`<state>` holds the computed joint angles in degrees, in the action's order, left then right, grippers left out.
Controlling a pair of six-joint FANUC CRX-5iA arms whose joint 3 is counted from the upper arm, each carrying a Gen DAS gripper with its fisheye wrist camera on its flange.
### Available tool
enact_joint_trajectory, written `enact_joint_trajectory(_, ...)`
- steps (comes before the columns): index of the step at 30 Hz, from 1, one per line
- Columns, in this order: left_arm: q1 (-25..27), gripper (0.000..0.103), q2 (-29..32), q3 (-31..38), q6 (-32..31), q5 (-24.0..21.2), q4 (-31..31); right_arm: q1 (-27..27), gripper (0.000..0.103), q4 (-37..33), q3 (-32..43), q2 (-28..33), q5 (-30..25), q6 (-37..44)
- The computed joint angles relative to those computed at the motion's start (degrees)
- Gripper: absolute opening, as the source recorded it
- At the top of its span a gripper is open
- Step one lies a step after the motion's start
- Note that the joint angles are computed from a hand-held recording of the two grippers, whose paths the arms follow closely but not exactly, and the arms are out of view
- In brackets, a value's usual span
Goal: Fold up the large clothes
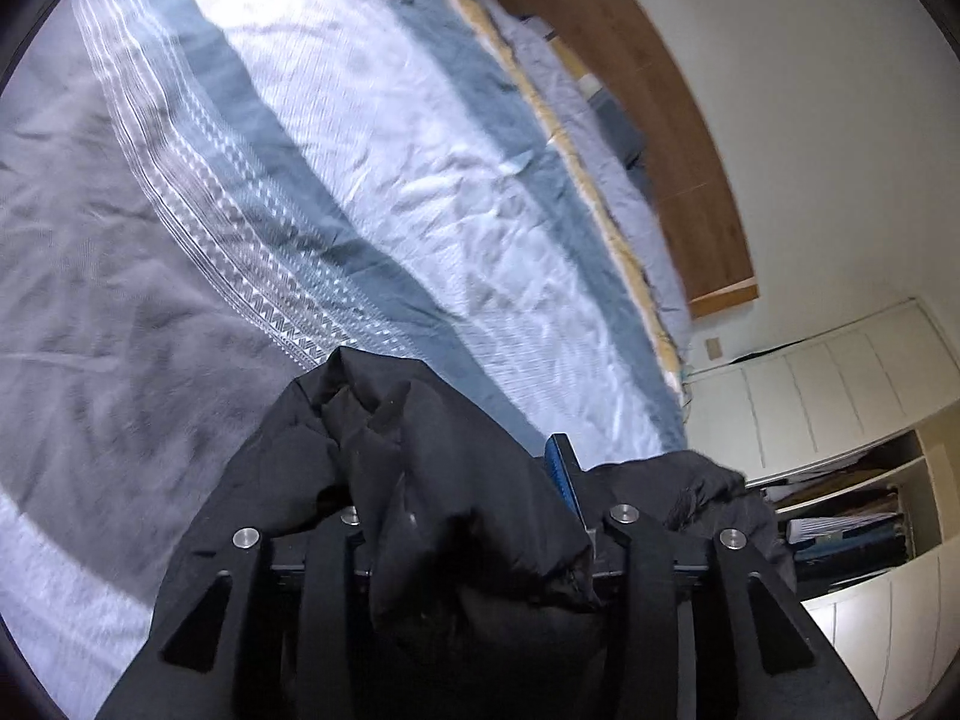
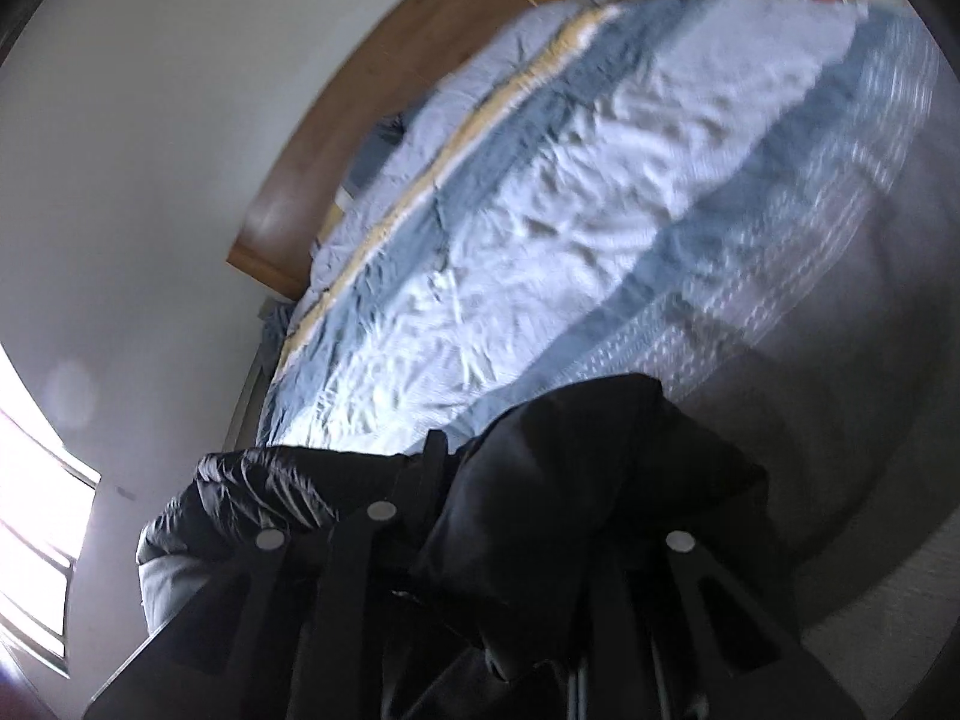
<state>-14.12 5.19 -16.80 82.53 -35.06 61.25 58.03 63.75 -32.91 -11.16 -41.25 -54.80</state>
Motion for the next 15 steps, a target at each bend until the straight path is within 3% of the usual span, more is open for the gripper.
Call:
enact_joint_trajectory(5,0.0,0.040,2.5,2.2,1.2,-1.2,-1.5,-3.7,0.019,2.3,-1.9,0.7,5.6,-4.2)
enact_joint_trajectory(8,0.2,0.048,2.2,1.9,0.9,-1.7,-0.5,-5.6,0.026,7.3,-3.8,-0.2,8.7,-9.9)
enact_joint_trajectory(11,-0.1,0.061,0.5,-0.5,-2.4,-0.9,4.9,-9.3,0.039,19.7,-7.6,-2.4,12.8,-23.3)
enact_joint_trajectory(13,0.1,0.066,-0.2,-0.6,-2.2,-0.9,5.5,-10.5,0.054,23.7,-8.3,-3.2,13.6,-27.5)
enact_joint_trajectory(15,0.8,0.069,-1.2,-0.3,-0.9,-1.3,3.7,-9.9,0.063,22.8,-7.8,-3.6,12.7,-26.6)
